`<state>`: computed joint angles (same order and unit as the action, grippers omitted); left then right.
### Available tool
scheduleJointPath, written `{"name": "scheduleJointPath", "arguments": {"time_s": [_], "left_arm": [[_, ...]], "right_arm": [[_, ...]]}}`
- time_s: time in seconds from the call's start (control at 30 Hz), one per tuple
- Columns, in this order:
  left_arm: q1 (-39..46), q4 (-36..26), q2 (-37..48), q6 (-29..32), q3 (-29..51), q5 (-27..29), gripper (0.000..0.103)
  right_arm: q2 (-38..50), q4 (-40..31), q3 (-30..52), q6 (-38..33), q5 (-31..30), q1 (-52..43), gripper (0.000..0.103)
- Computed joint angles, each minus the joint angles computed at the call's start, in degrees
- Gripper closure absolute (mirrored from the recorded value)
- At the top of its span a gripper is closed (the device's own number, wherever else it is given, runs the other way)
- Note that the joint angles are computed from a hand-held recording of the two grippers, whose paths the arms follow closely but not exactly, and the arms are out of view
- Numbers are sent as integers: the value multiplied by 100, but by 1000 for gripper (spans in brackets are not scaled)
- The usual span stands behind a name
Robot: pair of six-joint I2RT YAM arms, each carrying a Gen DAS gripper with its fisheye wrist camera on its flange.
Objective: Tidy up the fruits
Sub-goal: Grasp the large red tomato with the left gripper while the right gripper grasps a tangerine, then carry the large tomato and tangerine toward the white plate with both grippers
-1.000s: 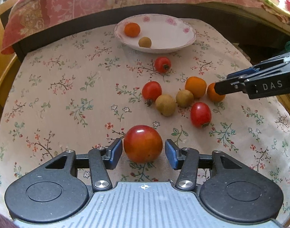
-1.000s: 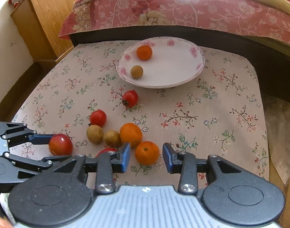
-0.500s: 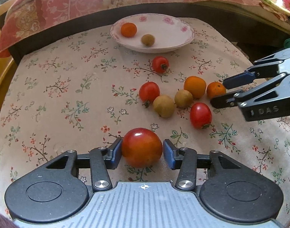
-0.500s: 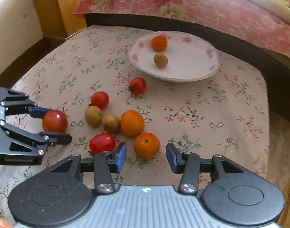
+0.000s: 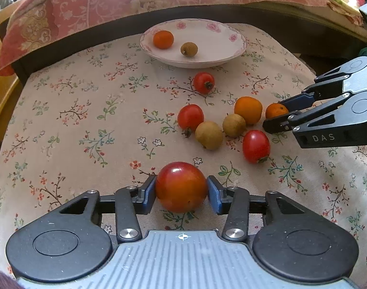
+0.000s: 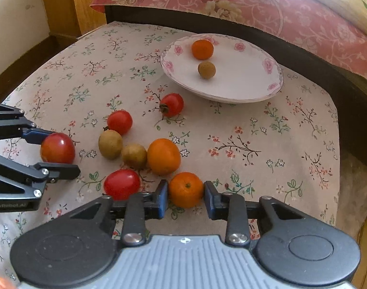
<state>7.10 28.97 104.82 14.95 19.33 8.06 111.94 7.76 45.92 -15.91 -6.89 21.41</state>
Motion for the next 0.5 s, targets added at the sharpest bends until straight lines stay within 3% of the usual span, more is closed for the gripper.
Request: {"name": "scheduleJointPath", "arguments": {"time_s": [0.5], "left_arm": [[-7, -201, -463, 111, -283, 198, 53]], "right_arm": [[-448, -88, -407, -137, -113, 0, 69]]}}
